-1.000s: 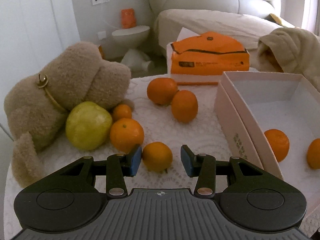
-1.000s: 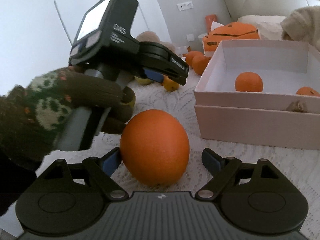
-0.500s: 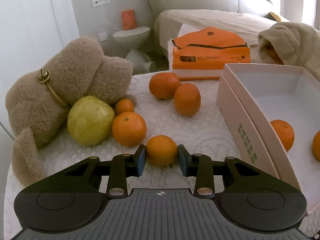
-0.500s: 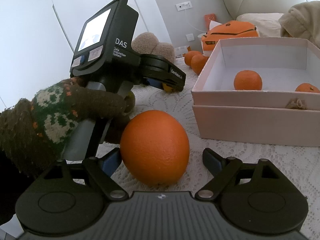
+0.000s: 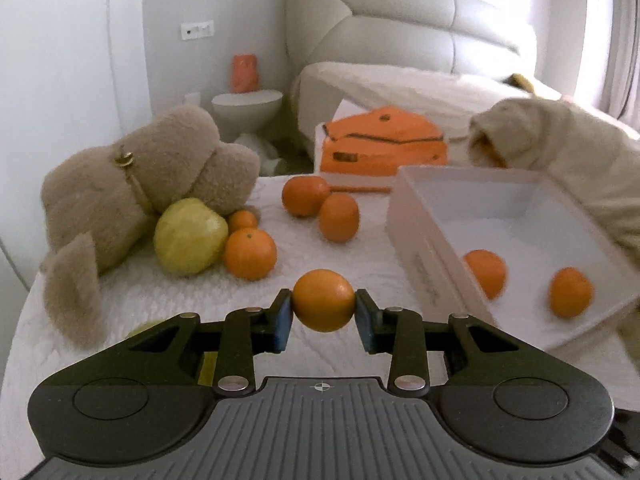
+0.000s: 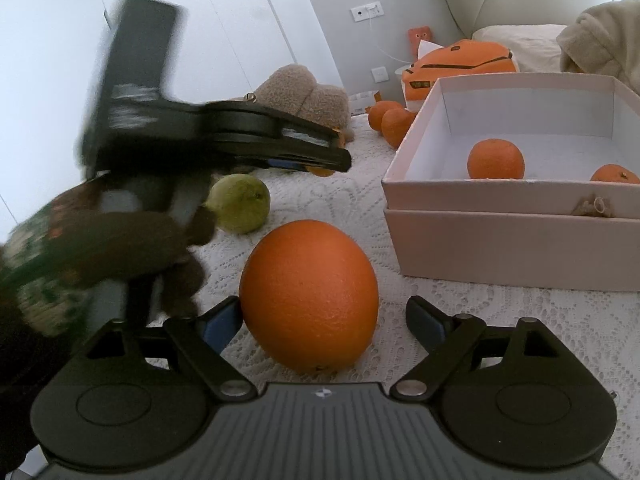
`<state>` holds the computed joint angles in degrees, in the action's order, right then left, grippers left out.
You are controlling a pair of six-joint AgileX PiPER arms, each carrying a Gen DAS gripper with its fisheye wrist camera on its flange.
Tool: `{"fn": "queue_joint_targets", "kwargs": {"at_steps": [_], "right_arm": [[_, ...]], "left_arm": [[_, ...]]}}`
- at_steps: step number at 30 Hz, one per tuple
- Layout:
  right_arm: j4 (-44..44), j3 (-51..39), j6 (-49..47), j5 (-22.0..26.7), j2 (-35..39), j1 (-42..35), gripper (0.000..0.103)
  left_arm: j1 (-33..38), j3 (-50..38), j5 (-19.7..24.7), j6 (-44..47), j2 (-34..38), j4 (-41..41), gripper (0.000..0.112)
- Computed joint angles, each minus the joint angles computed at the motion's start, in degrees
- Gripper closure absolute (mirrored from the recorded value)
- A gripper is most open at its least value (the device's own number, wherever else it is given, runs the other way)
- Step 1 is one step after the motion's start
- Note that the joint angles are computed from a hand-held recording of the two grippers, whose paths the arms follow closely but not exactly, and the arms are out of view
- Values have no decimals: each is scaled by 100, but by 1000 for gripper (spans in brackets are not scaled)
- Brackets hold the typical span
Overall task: Organize fruits
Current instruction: 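Close the right gripper around the large orange while the left gripper holds its tangerine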
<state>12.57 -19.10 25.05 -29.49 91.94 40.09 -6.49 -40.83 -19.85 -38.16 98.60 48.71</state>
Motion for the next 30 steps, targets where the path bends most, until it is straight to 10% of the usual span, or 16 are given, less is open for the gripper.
{"fn": "queue_joint_targets", "kwargs": {"at_steps": [12,30], "right_arm": [[121,-4,-106,39,-22,65,12],[1955,-641,-1815,1090,-21,416,0]], "left_arm": [[1633,1763,-1238,-320,-1189,1289,74],[2839,2185,-2530,981,27,642,74]]}}
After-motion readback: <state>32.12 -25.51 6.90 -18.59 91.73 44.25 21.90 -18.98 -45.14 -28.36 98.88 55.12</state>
